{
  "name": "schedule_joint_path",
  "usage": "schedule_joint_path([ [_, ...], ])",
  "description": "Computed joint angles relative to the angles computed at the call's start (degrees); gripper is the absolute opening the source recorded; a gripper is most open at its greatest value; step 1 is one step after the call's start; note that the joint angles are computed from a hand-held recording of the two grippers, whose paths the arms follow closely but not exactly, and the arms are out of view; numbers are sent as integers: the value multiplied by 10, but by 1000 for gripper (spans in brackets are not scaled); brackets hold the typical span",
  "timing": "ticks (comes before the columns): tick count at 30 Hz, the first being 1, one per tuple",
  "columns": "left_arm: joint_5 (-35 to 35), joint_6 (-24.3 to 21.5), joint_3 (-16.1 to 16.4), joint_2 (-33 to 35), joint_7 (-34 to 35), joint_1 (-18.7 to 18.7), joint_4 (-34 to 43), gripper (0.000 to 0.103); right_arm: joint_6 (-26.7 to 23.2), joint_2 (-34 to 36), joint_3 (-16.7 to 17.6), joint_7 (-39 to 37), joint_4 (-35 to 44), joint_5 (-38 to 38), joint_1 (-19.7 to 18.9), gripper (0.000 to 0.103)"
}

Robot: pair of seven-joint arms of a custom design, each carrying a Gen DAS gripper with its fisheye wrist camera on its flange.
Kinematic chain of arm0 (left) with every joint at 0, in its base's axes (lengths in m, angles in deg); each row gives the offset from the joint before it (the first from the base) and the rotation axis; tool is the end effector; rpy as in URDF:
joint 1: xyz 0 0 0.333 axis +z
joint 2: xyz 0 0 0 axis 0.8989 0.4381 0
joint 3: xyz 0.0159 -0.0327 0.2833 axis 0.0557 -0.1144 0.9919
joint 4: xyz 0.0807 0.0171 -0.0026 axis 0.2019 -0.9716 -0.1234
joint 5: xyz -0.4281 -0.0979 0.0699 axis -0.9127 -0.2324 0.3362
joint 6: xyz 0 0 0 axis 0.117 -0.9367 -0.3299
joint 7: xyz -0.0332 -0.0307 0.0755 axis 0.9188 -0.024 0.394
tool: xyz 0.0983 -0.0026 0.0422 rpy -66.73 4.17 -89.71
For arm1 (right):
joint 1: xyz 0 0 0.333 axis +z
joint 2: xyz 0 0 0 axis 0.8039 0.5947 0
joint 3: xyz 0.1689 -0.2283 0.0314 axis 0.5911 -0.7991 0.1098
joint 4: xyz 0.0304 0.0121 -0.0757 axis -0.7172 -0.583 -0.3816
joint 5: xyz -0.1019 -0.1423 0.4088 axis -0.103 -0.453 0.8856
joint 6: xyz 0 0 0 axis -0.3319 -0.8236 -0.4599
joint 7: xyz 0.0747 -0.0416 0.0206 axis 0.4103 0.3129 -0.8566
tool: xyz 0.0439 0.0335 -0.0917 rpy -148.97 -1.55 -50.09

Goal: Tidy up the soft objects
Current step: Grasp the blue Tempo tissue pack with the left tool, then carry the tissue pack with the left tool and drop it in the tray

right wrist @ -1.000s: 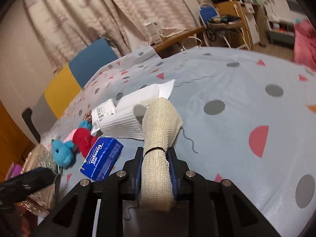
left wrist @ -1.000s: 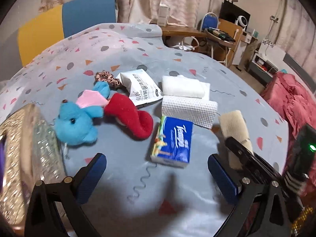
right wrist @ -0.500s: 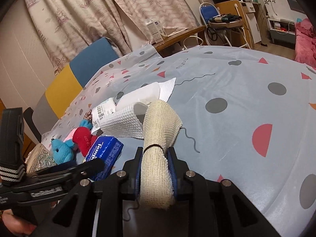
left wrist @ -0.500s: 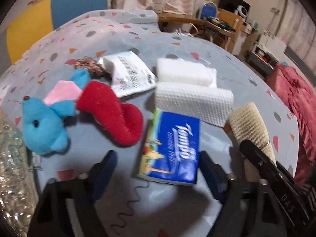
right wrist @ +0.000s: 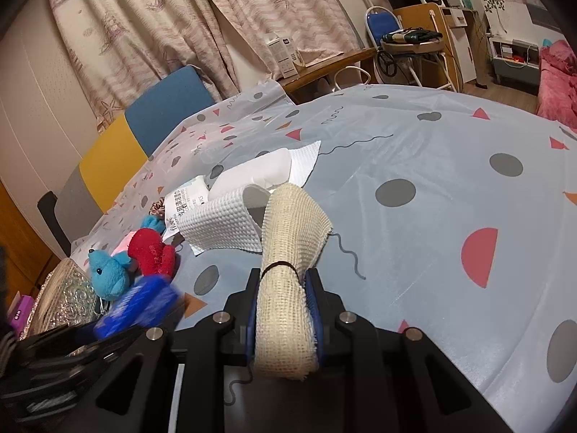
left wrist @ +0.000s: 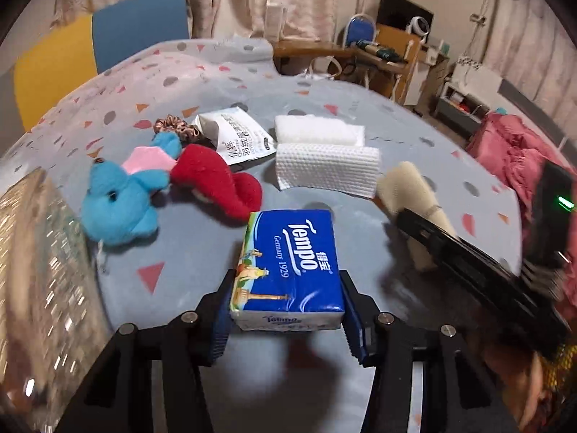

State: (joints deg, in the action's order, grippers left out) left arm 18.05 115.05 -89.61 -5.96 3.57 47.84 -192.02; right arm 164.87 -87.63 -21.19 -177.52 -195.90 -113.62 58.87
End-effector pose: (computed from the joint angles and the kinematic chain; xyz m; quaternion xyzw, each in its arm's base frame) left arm 0.5537 -0.3229 0.4325 -0.5330 0.7764 -0.2974 0.1573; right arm 0.5358 0.1598 0.3835 -0.5063 0.7288 -0.1783 0.4252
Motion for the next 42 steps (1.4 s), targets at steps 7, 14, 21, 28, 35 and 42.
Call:
schedule_joint_path([
  [7,-145,69,6,-143,111,-23,-152,53,-37,-13,13,-149,-25,139,4,22],
  [14,-265,96,43,-267,192,-66,-257,53,-88,-27,33,-211,-33,186,6,22],
  [21,-288,123,44,-395,191,-52,-346,53,-121,-30,40,-250,-31,202,14,22],
  [28,-245,146,14,-519,140,23,-420,53,-129,-31,40,-279,-31,224,20,23],
  [35,-218,132,20,-593,101,94,-457,53,-146,-34,45,-300,-29,224,25,23],
  [42,-196,107,42,-596,75,196,-467,53,-175,-67,64,-292,-30,161,38,23],
])
